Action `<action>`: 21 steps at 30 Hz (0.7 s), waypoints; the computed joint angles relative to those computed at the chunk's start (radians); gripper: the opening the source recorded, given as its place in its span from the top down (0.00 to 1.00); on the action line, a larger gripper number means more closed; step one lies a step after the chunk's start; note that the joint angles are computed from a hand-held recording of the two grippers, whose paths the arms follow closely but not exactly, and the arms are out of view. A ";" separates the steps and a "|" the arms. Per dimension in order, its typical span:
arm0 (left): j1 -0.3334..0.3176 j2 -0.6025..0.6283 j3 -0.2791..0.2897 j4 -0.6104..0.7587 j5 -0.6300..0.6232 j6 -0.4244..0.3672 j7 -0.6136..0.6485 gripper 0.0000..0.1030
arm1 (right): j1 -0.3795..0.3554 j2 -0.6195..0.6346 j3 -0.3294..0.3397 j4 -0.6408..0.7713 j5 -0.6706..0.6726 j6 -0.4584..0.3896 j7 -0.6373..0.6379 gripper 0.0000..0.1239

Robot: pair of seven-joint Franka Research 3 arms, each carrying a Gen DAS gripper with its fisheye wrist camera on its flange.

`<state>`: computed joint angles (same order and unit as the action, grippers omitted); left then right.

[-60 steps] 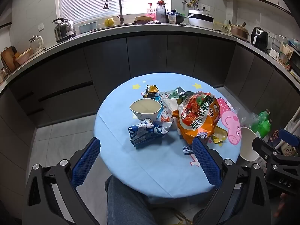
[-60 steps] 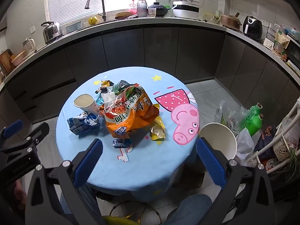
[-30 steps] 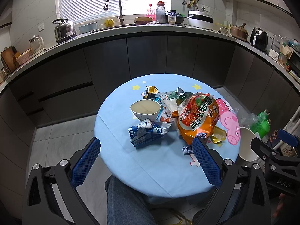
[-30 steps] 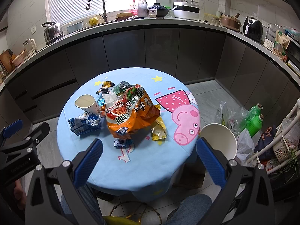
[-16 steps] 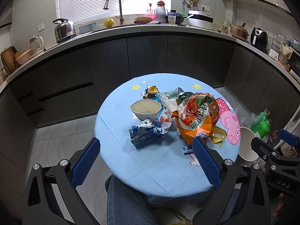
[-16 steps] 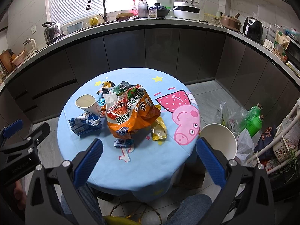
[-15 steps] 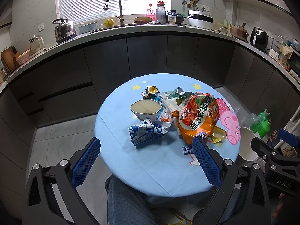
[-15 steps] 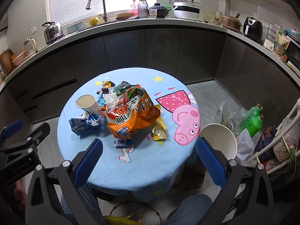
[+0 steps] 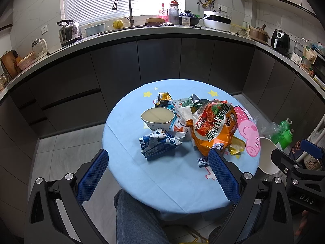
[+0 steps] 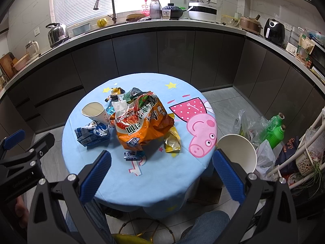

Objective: Collect trash

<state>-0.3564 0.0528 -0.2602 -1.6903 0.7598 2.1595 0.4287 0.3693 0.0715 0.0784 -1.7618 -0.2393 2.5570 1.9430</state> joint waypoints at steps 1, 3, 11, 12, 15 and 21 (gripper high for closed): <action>0.000 0.000 0.000 0.000 0.000 0.000 0.000 0.08 | 0.000 0.000 0.000 0.000 0.000 0.000 0.000 0.20; -0.001 0.001 0.000 0.001 0.000 -0.002 -0.001 0.08 | 0.000 0.000 0.000 0.000 0.000 0.000 0.000 0.20; -0.001 0.001 0.000 0.001 0.000 -0.001 -0.002 0.08 | 0.002 0.003 -0.001 0.003 -0.002 -0.001 0.002 0.20; -0.001 0.001 0.000 0.001 0.000 -0.001 -0.002 0.08 | 0.002 0.003 -0.001 0.003 -0.002 -0.001 0.002 0.20; -0.001 0.001 0.000 0.001 -0.001 -0.002 0.001 0.08 | 0.003 0.004 -0.001 0.004 -0.004 -0.002 0.004 0.20; -0.003 0.001 -0.002 -0.004 0.003 -0.004 -0.008 0.08 | 0.005 0.006 -0.001 0.006 -0.005 -0.001 0.006 0.20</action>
<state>-0.3594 0.0533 -0.2618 -1.6939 0.7624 2.1558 0.4204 0.3740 0.0777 0.0773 -1.7560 -0.2444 2.5559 1.9486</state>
